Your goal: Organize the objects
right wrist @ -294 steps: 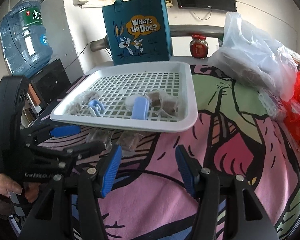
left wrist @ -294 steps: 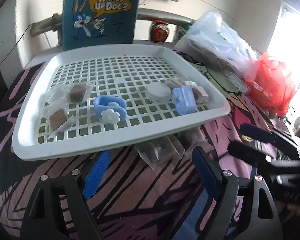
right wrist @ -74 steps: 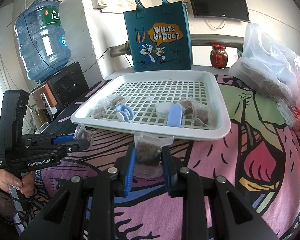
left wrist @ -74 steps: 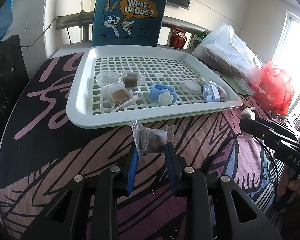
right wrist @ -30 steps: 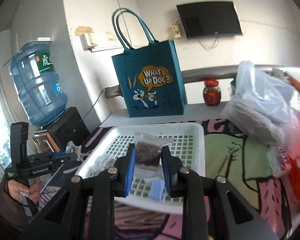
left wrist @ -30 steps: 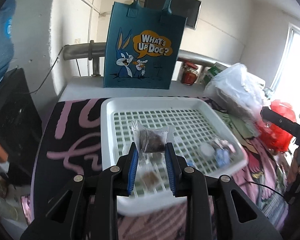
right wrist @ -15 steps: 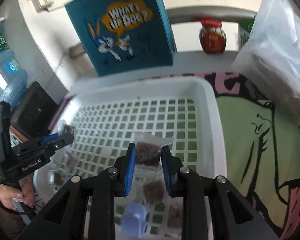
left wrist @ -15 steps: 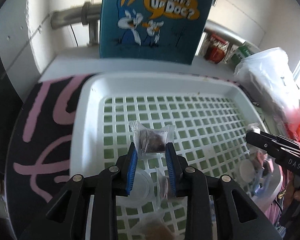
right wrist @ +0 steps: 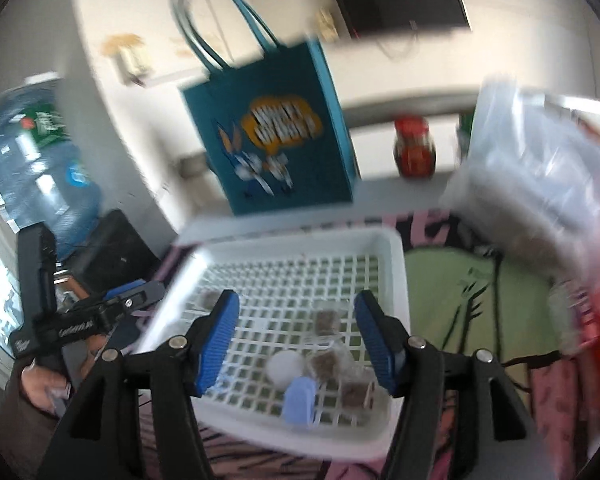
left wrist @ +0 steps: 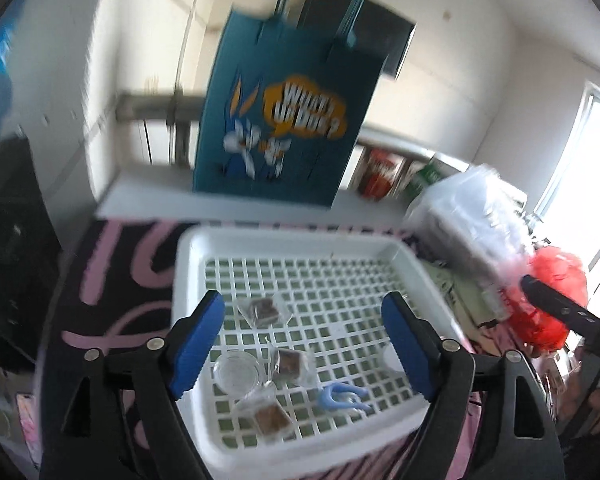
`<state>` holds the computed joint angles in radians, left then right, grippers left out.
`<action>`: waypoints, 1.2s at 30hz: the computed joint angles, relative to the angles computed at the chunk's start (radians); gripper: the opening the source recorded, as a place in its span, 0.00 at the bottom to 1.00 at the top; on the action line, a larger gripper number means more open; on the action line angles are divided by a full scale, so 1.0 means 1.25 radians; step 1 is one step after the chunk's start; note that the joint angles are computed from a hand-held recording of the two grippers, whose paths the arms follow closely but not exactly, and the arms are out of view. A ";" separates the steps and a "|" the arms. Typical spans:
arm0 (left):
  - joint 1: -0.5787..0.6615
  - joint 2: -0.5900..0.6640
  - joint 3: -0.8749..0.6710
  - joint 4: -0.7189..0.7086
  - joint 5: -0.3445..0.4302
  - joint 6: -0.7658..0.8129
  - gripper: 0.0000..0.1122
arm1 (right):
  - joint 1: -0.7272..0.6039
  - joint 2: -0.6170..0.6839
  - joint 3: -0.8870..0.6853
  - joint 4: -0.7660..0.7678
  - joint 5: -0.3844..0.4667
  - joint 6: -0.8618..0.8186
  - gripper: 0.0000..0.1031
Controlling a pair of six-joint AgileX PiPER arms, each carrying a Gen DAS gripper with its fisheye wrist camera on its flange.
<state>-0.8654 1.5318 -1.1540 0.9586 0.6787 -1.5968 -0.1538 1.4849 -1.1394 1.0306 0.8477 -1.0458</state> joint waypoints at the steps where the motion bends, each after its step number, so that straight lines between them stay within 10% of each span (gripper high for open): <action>1: -0.037 -0.020 0.008 0.041 0.044 -0.032 0.76 | -0.020 -0.036 0.016 0.015 0.018 -0.023 0.60; 9: -0.258 -0.058 0.043 0.160 0.319 -0.124 0.83 | -0.215 -0.300 0.173 0.188 0.186 -0.205 0.76; 15: -0.324 -0.039 0.107 0.111 0.366 -0.190 0.83 | -0.221 -0.386 0.282 0.179 0.164 -0.255 0.76; 27: -0.322 0.066 0.125 0.013 0.272 -0.197 0.83 | 0.032 -0.289 0.411 0.040 -0.188 -0.206 0.76; 36: -0.290 0.133 0.097 -0.051 0.207 -0.125 0.83 | 0.109 -0.207 0.422 -0.046 -0.286 -0.123 0.76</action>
<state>-1.2279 1.6981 -1.0323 0.8948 0.9378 -1.7530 -0.0177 1.2267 -0.6120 0.9730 0.4905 -1.1992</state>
